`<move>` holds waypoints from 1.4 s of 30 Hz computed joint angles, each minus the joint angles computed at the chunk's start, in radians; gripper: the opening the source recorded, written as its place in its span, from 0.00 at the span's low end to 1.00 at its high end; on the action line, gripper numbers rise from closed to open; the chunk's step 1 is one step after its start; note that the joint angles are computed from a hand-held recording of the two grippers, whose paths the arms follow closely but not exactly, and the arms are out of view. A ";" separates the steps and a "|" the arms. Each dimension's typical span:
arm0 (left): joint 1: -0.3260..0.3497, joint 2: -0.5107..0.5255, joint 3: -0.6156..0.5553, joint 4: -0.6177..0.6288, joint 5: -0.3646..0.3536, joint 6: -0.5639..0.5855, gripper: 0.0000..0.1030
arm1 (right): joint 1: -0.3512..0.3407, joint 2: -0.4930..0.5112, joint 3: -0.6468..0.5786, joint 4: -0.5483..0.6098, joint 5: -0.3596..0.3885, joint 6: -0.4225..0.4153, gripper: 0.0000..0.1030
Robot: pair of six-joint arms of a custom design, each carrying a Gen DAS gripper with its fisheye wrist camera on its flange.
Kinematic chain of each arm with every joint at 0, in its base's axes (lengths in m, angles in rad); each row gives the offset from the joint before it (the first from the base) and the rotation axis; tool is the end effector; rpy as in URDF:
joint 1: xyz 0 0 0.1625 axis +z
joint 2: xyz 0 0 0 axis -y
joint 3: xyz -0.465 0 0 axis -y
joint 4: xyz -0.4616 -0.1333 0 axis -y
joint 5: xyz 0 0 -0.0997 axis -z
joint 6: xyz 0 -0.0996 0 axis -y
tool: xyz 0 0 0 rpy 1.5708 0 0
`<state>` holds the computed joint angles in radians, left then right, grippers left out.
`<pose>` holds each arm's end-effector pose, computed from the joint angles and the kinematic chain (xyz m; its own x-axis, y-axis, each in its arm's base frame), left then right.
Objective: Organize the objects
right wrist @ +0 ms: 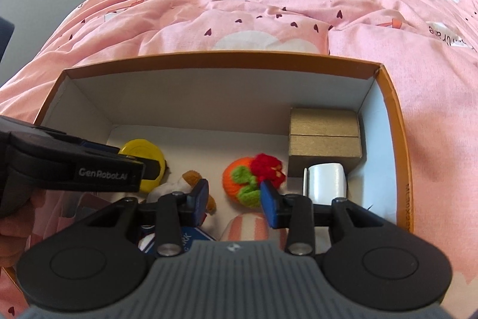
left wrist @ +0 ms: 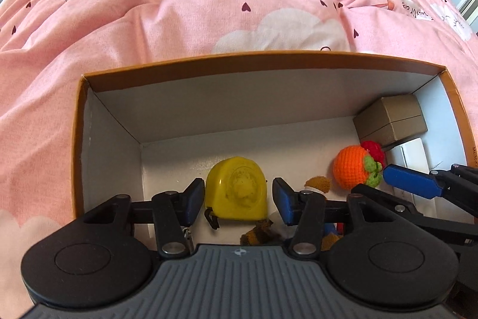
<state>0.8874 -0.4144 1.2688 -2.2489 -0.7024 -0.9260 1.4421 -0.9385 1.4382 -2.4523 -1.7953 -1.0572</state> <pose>-0.3527 -0.7646 -0.0792 -0.7471 -0.3026 -0.5918 0.0408 0.8678 -0.4952 0.0064 -0.8162 0.2635 -0.5735 -0.6997 0.4260 -0.7743 0.6328 -0.0031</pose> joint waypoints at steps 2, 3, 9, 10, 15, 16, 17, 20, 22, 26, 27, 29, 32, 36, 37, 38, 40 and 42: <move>-0.007 -0.006 0.011 -0.020 0.013 0.010 0.58 | 0.000 -0.008 0.009 -0.007 0.005 -0.011 0.39; -0.012 -0.007 0.014 -0.030 0.025 0.014 0.59 | 0.001 -0.013 0.013 -0.008 0.008 -0.014 0.39; -0.074 -0.016 0.051 -0.080 0.160 0.023 0.62 | 0.001 -0.063 0.050 -0.020 0.044 -0.033 0.41; -0.087 -0.019 0.058 -0.087 0.179 0.025 0.62 | 0.001 -0.076 0.060 -0.023 0.058 -0.039 0.42; -0.153 -0.035 0.071 0.012 0.244 -0.023 0.64 | -0.004 -0.161 0.114 -0.010 0.139 -0.065 0.46; -0.166 -0.039 0.069 0.056 0.254 -0.046 0.64 | -0.004 -0.181 0.129 -0.012 0.152 -0.074 0.46; -0.178 -0.043 0.067 0.102 0.262 -0.071 0.64 | -0.003 -0.198 0.144 -0.015 0.159 -0.087 0.47; -0.213 -0.064 0.082 0.163 0.275 -0.071 0.64 | -0.003 -0.262 0.205 -0.038 0.188 -0.141 0.48; -0.237 -0.084 0.089 0.239 0.278 -0.089 0.64 | -0.006 -0.303 0.234 -0.023 0.212 -0.164 0.50; -0.282 -0.126 0.103 0.428 0.275 -0.161 0.64 | -0.020 -0.386 0.283 0.017 0.257 -0.174 0.54; -0.293 -0.135 0.109 0.470 0.275 -0.189 0.64 | -0.025 -0.406 0.296 0.027 0.264 -0.173 0.55; -0.311 -0.149 0.123 0.528 0.270 -0.249 0.64 | -0.036 -0.441 0.320 0.040 0.275 -0.172 0.55; -0.338 -0.164 0.167 0.508 0.263 -0.297 0.64 | -0.055 -0.493 0.362 0.038 0.287 -0.170 0.55; -0.377 -0.171 0.232 0.437 0.266 -0.364 0.65 | -0.084 -0.552 0.406 0.043 0.303 -0.149 0.56; -0.384 -0.166 0.232 0.461 0.263 -0.421 0.65 | -0.092 -0.568 0.419 0.042 0.309 -0.149 0.57; -0.392 -0.164 0.246 0.444 0.265 -0.439 0.65 | -0.100 -0.582 0.432 0.036 0.313 -0.153 0.58; -0.407 -0.160 0.279 0.375 0.278 -0.444 0.65 | -0.119 -0.613 0.465 0.009 0.331 -0.167 0.59; -0.415 -0.152 0.308 0.305 0.292 -0.455 0.65 | -0.142 -0.641 0.498 -0.026 0.360 -0.173 0.59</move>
<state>0.4720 -0.5662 1.5767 -1.9436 -0.4099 -1.3810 1.2997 -1.5792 1.9366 -2.4784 -1.4352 -1.2300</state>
